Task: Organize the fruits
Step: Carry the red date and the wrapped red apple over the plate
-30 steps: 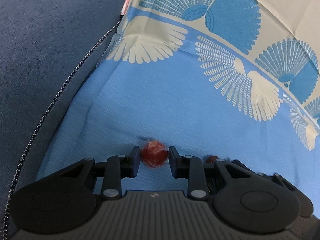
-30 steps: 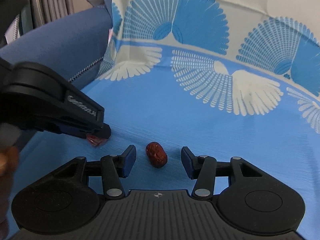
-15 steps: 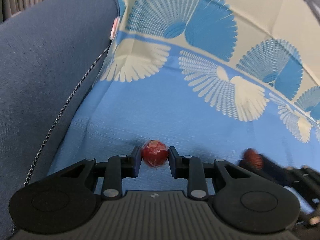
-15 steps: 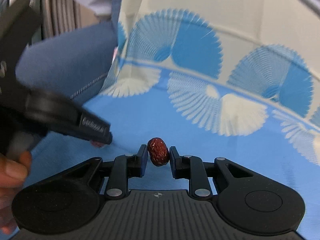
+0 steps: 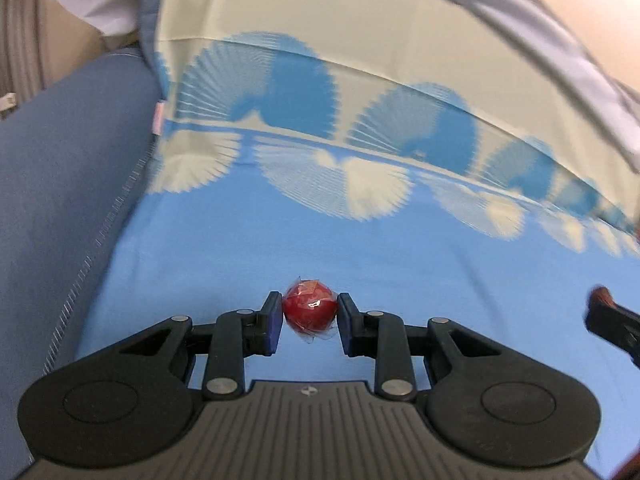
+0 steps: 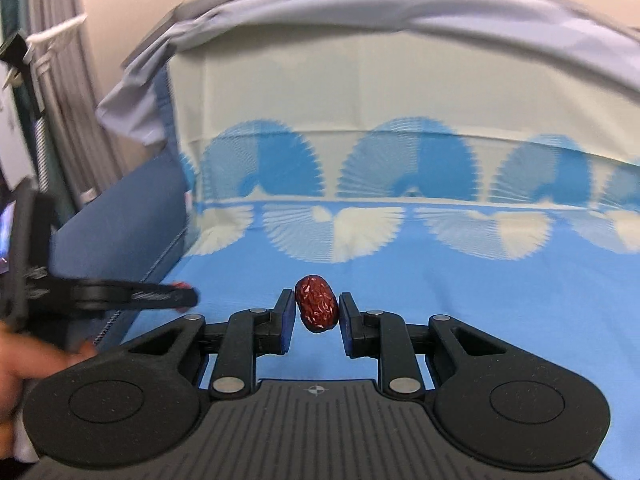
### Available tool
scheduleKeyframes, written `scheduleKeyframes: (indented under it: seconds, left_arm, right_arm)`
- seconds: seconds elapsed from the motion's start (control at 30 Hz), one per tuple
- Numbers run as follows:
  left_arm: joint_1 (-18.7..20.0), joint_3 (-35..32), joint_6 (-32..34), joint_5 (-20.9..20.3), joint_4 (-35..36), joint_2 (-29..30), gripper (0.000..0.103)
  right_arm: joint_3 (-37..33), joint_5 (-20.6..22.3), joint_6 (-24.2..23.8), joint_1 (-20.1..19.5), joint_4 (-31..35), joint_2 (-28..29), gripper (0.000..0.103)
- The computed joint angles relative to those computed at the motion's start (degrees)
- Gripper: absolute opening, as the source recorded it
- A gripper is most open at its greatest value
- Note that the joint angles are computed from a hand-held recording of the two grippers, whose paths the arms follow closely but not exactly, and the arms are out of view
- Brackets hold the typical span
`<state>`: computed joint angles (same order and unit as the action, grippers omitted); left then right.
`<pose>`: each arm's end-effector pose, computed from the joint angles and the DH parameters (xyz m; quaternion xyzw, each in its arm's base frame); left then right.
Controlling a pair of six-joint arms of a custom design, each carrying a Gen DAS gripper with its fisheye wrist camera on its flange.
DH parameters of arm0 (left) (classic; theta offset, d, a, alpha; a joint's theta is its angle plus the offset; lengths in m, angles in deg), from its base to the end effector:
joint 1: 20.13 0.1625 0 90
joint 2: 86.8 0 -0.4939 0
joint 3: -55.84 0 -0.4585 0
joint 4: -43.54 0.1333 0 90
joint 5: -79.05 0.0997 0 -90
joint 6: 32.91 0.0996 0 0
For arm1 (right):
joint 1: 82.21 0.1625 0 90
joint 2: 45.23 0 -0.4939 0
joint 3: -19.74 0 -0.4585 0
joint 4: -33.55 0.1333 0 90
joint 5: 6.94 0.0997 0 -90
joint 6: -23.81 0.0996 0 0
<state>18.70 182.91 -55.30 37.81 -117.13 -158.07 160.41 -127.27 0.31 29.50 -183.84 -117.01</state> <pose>-0.2820 -0.4942 0.2132 0.1727 0.8881 -0.3395 0.2573 0.2417 -0.3827 0.2440 0.2057 -0.8266 0.4680 0.2356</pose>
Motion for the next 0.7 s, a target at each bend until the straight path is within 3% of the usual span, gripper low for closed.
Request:
scheduleKeyframes:
  seconds: [0.1,0.17,0.27,0.33,0.4,0.57,0.7]
  left_arm:
    - [-2.2,3.6,-1.2,-3.8,-0.3,-2.1,0.032]
    - [-2.2,6.0,-1.8,-9.2,-1.4,-3.3,0.032]
    - [-2.1,6.9,-0.9,-14.7,0.5,-3.3,0.032]
    - [-2.3,6.9,2.1,-16.6,-0.3,-2.3,0.032]
    - [-2.7,7.0,4.0,-17.3,-0.6,-1.4,0.032]
    - [-1.7,6.3,7.3,-24.6,-0.8,1.3,0.032]
    - [-2.5,6.3,11.4,-25.0,1.3,3.0,0.032]
  right_arm:
    - [4.1,-1.5,-0.3,-1.0,-5.4,-1.9,0.025]
    - [6.7,-2.6,-0.4,-2.4,-7.8,-2.8,0.025]
    - [9.1,-2.5,3.4,-5.0,-5.5,-6.3,0.025]
    - [10.2,-0.6,4.9,-7.4,-3.0,-8.9,0.025]
    - [10.7,-2.5,3.6,-8.4,-3.4,-8.6,0.025]
    - [12.2,-2.1,2.6,-10.9,-1.5,-10.0,0.025]
    - [12.1,-0.7,2.4,-12.2,0.4,-10.5,0.025]
